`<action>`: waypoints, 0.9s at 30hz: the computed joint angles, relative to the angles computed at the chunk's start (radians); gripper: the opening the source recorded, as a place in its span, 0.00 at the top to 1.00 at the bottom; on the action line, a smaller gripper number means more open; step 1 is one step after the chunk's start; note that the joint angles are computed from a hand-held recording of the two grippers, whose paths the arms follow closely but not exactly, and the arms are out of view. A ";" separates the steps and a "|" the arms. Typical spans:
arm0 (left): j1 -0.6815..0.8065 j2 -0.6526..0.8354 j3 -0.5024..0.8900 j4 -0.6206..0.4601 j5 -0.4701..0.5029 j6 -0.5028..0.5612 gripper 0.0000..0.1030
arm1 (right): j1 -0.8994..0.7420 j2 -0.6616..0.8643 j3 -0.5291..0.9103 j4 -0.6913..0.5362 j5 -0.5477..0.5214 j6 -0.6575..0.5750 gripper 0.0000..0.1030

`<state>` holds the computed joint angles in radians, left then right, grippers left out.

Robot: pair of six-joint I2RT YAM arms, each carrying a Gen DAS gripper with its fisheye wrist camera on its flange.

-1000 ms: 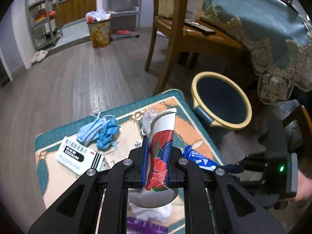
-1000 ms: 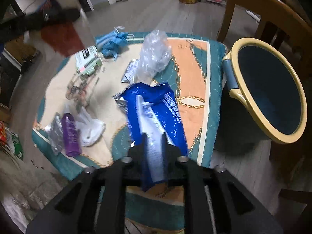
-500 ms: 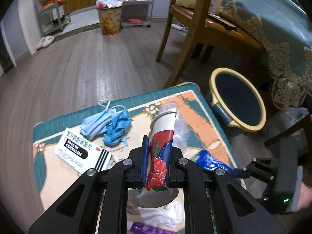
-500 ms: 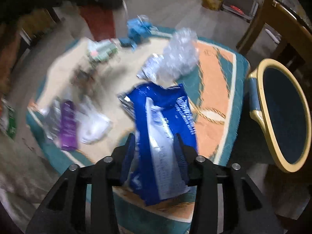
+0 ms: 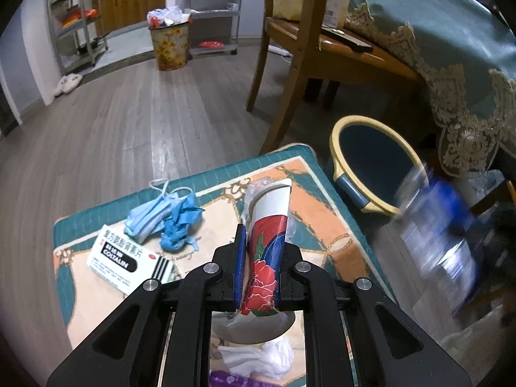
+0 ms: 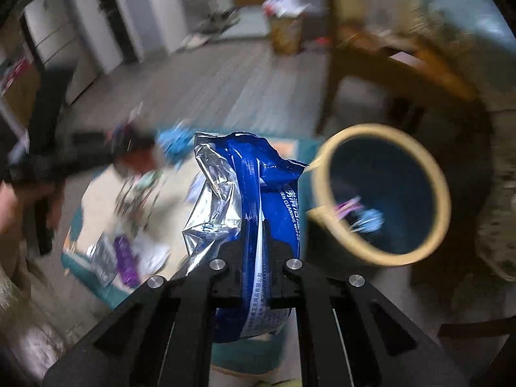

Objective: Collect trash
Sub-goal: 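Carry the cup and wipes pack over the wastebasket and open both grippers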

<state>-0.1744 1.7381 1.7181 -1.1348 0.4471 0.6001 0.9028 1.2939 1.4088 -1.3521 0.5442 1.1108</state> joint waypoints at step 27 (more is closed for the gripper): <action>-0.617 0.265 0.207 0.159 -0.169 -0.318 0.83 | -1.190 -0.574 -0.535 0.264 -0.493 -0.594 0.94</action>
